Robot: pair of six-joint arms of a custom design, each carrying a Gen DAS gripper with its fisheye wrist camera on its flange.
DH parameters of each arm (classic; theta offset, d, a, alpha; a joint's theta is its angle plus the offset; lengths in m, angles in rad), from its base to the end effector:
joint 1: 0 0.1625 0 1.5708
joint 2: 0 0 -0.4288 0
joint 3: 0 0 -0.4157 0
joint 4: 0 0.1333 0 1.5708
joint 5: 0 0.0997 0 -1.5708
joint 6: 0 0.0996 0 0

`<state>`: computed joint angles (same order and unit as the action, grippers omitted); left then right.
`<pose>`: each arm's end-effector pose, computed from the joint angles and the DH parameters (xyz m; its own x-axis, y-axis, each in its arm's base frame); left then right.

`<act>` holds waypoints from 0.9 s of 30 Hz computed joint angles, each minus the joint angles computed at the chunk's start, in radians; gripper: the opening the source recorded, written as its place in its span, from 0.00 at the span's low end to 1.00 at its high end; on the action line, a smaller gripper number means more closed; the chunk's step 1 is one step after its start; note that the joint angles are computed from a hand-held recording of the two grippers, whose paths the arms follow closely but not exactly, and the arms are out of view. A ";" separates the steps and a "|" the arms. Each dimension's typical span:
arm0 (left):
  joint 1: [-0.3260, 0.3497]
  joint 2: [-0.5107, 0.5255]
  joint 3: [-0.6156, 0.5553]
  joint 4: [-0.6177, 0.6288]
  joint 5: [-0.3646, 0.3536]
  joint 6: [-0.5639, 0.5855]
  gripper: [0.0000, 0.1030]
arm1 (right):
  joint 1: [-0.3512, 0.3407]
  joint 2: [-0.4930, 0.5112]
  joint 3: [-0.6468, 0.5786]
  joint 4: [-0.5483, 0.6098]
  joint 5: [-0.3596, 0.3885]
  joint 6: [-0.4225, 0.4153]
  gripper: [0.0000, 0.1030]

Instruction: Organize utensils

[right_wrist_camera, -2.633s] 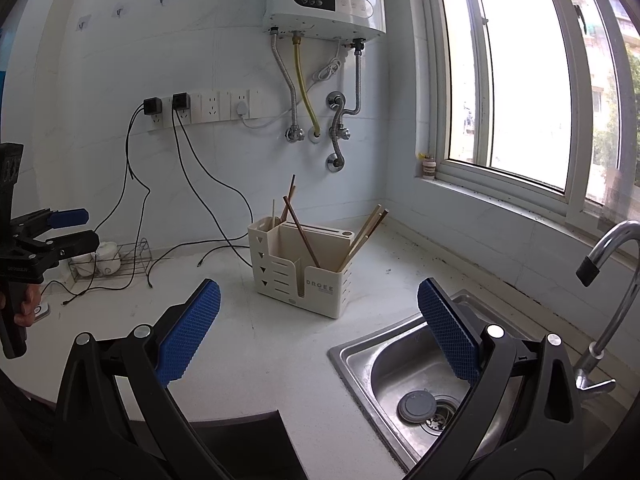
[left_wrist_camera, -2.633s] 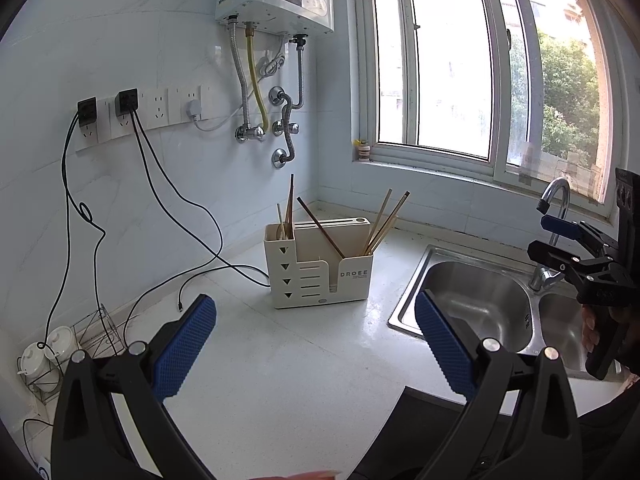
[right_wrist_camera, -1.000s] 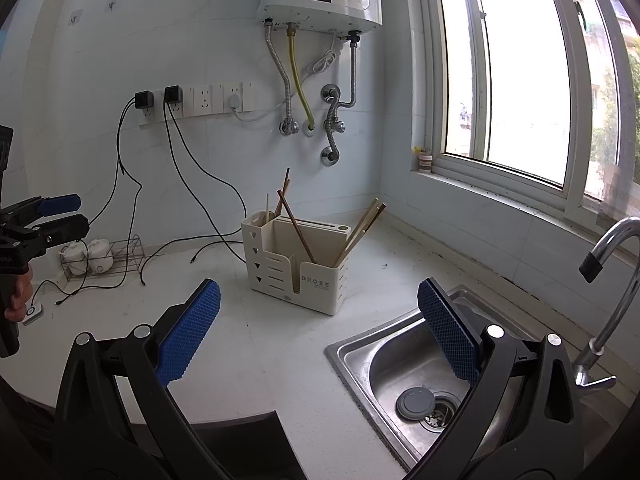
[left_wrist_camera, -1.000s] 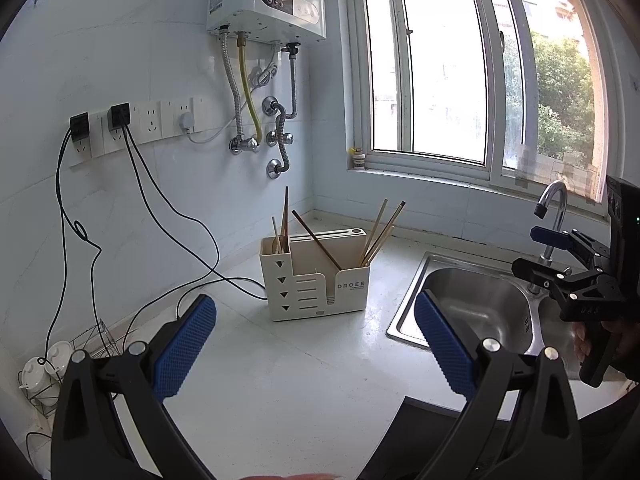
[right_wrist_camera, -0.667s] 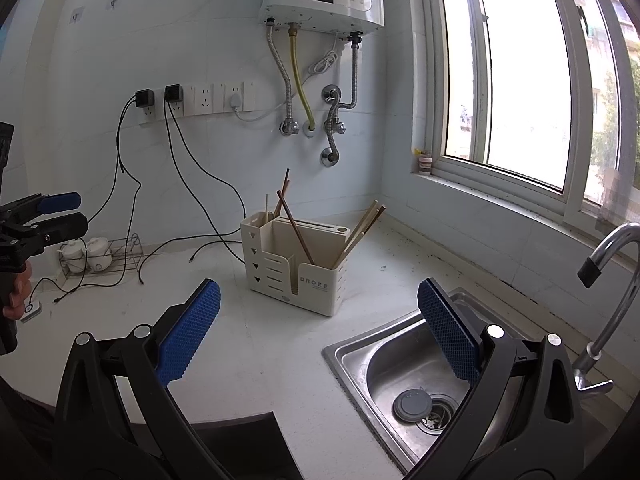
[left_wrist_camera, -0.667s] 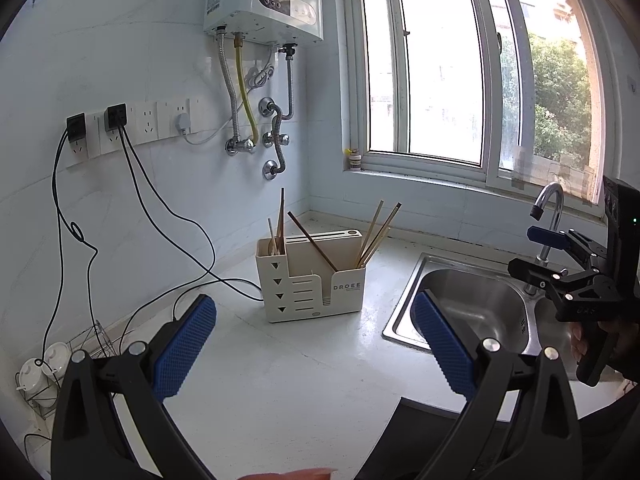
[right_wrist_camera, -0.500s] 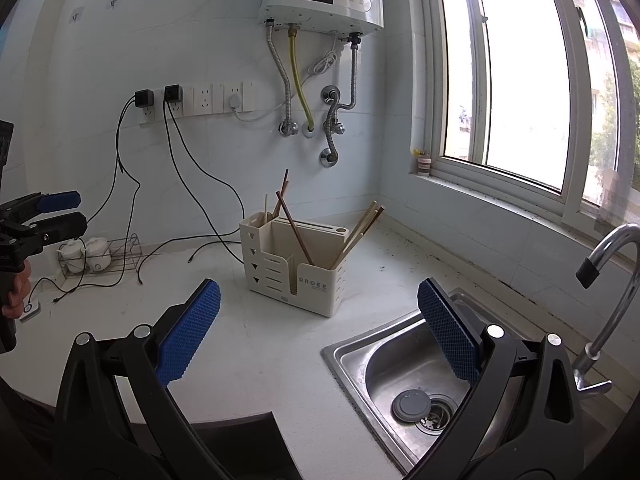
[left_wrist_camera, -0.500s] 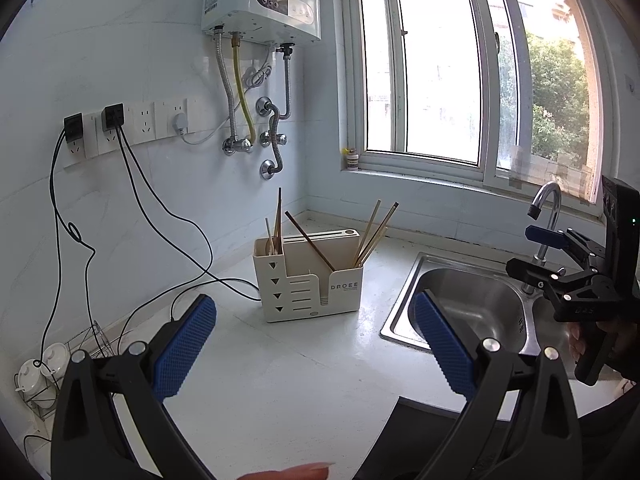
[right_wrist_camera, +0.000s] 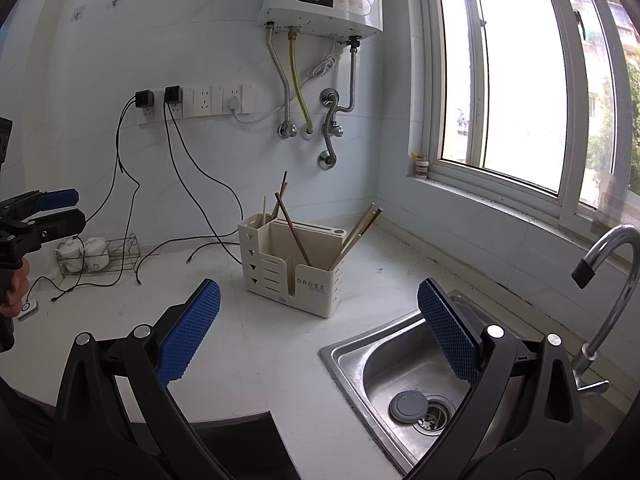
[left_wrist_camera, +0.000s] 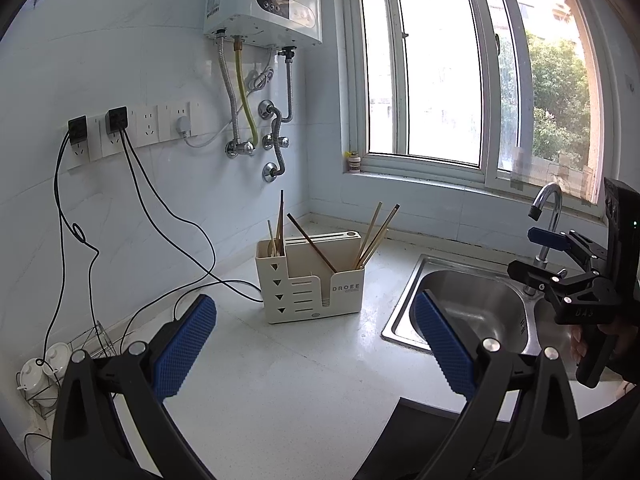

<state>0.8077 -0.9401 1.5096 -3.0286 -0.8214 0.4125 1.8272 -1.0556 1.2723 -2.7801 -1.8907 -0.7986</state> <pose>-0.3539 -0.6611 0.3160 -0.6447 0.2963 -0.7047 0.7580 0.3679 -0.5387 0.2891 -0.7005 0.4781 -0.5880 -0.3689 0.7198 -0.8023 0.3789 -0.4612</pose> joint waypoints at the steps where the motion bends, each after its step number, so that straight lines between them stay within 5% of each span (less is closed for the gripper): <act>1: 0.000 0.000 -0.001 0.002 0.000 -0.002 0.95 | 0.000 0.000 0.000 0.000 0.000 0.001 0.92; 27: -0.001 -0.002 0.003 0.004 -0.005 0.001 0.95 | 0.002 -0.001 0.004 -0.001 -0.008 -0.009 0.92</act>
